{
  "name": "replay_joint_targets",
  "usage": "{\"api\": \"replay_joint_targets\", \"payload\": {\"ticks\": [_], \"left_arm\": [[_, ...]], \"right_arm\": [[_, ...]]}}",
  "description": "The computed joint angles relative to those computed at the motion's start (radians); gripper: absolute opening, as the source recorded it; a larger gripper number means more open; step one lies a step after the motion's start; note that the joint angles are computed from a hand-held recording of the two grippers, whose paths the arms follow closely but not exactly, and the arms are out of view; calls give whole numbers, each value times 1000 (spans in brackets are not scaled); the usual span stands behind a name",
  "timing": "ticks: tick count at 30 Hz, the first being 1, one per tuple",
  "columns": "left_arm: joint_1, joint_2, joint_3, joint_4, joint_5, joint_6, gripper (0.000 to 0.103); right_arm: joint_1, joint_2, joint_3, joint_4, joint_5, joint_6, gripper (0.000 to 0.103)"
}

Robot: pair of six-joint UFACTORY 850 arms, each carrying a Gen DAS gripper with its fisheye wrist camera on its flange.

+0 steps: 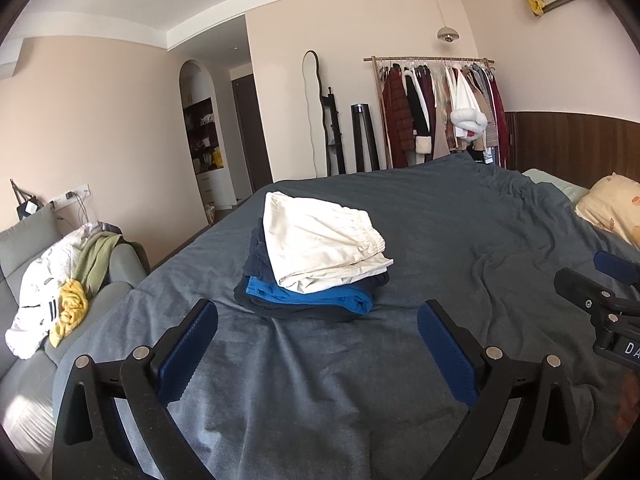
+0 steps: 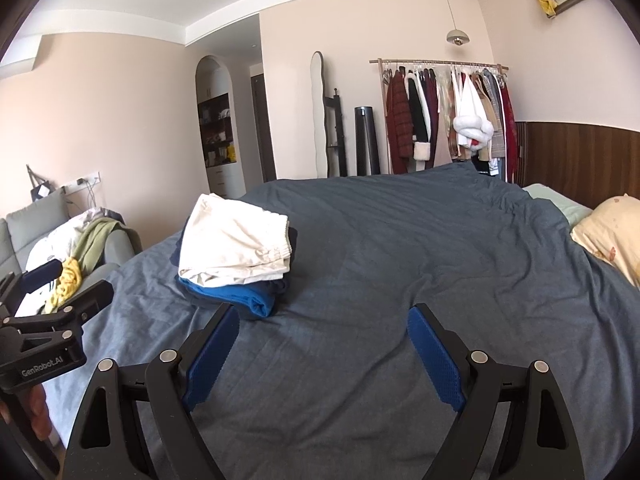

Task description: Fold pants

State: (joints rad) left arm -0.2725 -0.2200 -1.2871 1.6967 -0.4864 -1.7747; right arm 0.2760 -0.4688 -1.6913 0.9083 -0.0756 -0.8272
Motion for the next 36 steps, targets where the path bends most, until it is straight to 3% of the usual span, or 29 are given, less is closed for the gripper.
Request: {"api": "replay_joint_targets", "payload": {"ticks": [7, 15, 24, 36], "left_arm": [[-18, 27, 33, -23, -3, -1, 103], [-28, 37, 45, -65, -16, 11, 103], [-37, 44, 57, -52, -22, 2, 103], [-44, 41, 58, -49, -36, 5, 103]], "right_arm": [[-5, 56, 79, 218, 14, -221, 87], [-9, 80, 114, 305, 8, -299, 87], [-9, 81, 119, 240, 1, -231, 87], [-12, 84, 128, 343, -6, -334, 87]]}}
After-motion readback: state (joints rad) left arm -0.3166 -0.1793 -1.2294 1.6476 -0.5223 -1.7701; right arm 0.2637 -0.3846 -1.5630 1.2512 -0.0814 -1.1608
